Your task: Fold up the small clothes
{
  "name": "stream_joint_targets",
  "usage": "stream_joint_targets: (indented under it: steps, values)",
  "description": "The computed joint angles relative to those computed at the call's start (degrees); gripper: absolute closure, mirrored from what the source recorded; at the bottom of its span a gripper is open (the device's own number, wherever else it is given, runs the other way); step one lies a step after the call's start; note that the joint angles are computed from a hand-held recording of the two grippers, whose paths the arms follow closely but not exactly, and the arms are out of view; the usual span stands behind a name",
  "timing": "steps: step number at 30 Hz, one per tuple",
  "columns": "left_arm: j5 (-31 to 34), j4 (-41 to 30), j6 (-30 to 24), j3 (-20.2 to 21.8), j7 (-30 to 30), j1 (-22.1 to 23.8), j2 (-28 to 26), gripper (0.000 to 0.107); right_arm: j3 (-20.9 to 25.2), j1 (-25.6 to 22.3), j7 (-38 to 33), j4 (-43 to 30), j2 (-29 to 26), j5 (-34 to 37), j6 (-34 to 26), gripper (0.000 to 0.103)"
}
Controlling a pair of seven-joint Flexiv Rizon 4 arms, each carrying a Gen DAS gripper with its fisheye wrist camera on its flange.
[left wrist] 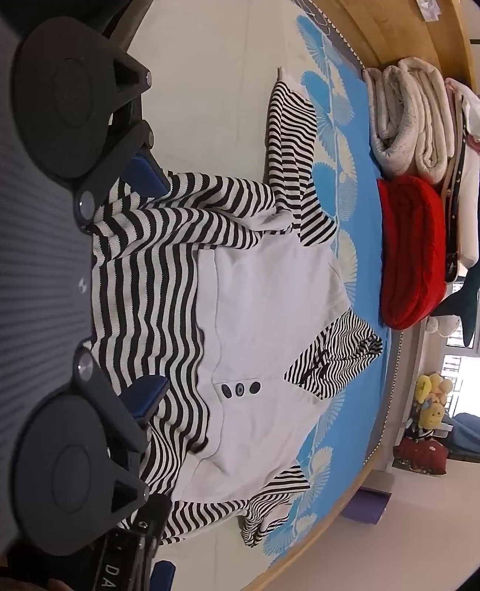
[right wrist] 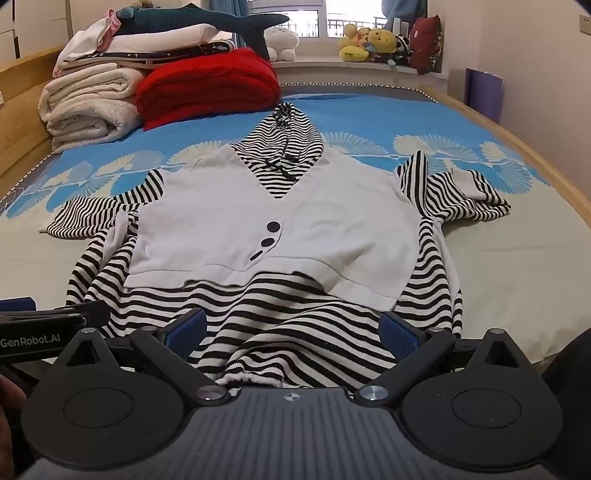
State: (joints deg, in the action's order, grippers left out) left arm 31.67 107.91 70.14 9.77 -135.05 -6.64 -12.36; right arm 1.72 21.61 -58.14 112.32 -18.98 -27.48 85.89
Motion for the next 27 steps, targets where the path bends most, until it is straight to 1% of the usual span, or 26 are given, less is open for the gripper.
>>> stream_joint_targets:
  steps: [2,3,5,6,7,8,10,11,12,13,14,15,16,17,18,19,21,22,23,24,25,26,27]
  values:
    - [-0.35,0.04,-0.25,-0.13,0.12,0.06,0.05,0.004,-2.34,1.46,2.29,0.39,0.12,-1.38,0.50,0.008]
    - [-0.53,0.05,-0.45,-0.16,0.10,0.07,0.08,0.004,-3.86,2.31,4.17,0.52,0.20,-2.21,0.54,0.013]
    - [-0.39,-0.04,-0.97,-0.06,-0.31,-0.01,0.22,0.004,-3.58,1.21,5.89,-0.62,-0.30,-1.13,-0.06,0.024]
    - [-0.21,-0.12,-1.30,0.03,-0.60,-0.02,0.37,0.004,-3.21,0.51,6.39,-1.31,-0.53,-0.43,-0.40,0.033]
    - [-0.15,-0.15,-1.66,0.09,-0.84,0.06,0.60,0.004,-3.09,-0.20,6.84,-2.28,-0.90,0.17,-0.64,0.038]
    - [-0.85,-0.07,-2.11,-0.14,-0.24,0.47,0.90,0.004,-2.71,-1.05,6.43,-3.36,-1.36,0.55,-0.96,0.039]
    - [-4.95,0.25,-2.49,-1.45,4.40,2.39,1.28,0.004,0.86,-4.94,1.69,-7.40,-3.17,3.10,-2.64,0.039]
    - [-5.70,-0.30,-3.44,-1.93,7.06,3.32,1.39,0.004,3.07,-7.18,-1.66,-9.86,-4.45,4.85,-3.36,0.039]
    - [-2.72,-2.67,-4.85,-0.96,7.31,2.64,-0.02,0.004,4.23,-8.45,-4.26,-11.57,-5.43,5.97,-4.05,0.037]
    - [-0.23,-4.71,-6.73,-0.36,7.37,1.96,-0.74,0.004,5.96,-10.08,-7.80,-13.92,-6.81,6.90,-6.33,0.031]
    - [1.23,-6.13,-7.33,-0.04,7.47,1.81,-1.60,0.004,6.58,-10.73,-10.96,-15.91,-8.07,7.75,-9.40,0.025]
    - [1.77,-6.84,-6.49,0.17,7.38,2.08,-2.60,0.004,5.34,-10.04,-11.41,-16.35,-8.73,7.93,-10.16,0.022]
    - [2.71,-7.40,-5.48,0.76,6.19,2.02,-3.73,0.004,2.22,-8.05,-8.57,-16.41,-9.31,7.14,-11.41,0.022]
    - [4.18,-8.07,-5.85,1.73,3.93,1.17,-4.82,0.004,0.86,-6.97,-6.48,-17.49,-10.11,7.00,-15.18,0.022]
    - [4.62,-8.54,-6.19,2.37,2.43,0.95,-6.05,0.004,1.37,-7.01,-6.75,-19.00,-11.15,7.99,-18.82,0.022]
    - [2.91,-8.85,-8.13,2.08,2.98,1.25,-7.03,0.004,2.01,-7.26,-7.29,-20.17,-12.05,8.93,-21.57,0.022]
    - [-0.61,-9.65,-11.08,1.42,5.30,2.19,-8.37,0.004,0.02,-5.71,-4.49,-21.18,-13.39,8.14,-25.82,0.022]
    - [-1.32,-9.76,-10.70,1.34,6.02,2.45,-8.83,0.004,-0.60,-5.24,-3.65,-21.91,-14.06,7.55,-27.90,0.022]
    - [-0.82,-10.35,-11.92,1.72,7.14,1.97,-8.95,0.004,-0.83,-4.86,-3.03,-22.44,-14.43,7.14,-29.92,0.022]
    - [-0.47,-10.67,-12.02,1.90,7.80,1.75,-9.24,0.004,-1.14,-4.66,-2.13,-23.46,-15.17,7.00,-32.34,0.022]
    - [-1.15,-10.84,-12.15,1.66,8.94,2.03,-9.65,0.004,-1.26,-4.63,-1.35,-24.01,-15.59,6.95,-33.62,0.022]
    - [-2.69,-10.49,-10.86,1.20,9.21,2.62,-10.32,0.004,-1.36,-4.56,-0.67,-24.53,-16.01,6.82,-34.75,0.022]
    - [-4.07,-10.20,-10.76,1.05,9.48,2.78,-10.62,0.004,-1.45,-4.51,-0.19,-24.90,-16.39,6.58,-35.75,0.022]
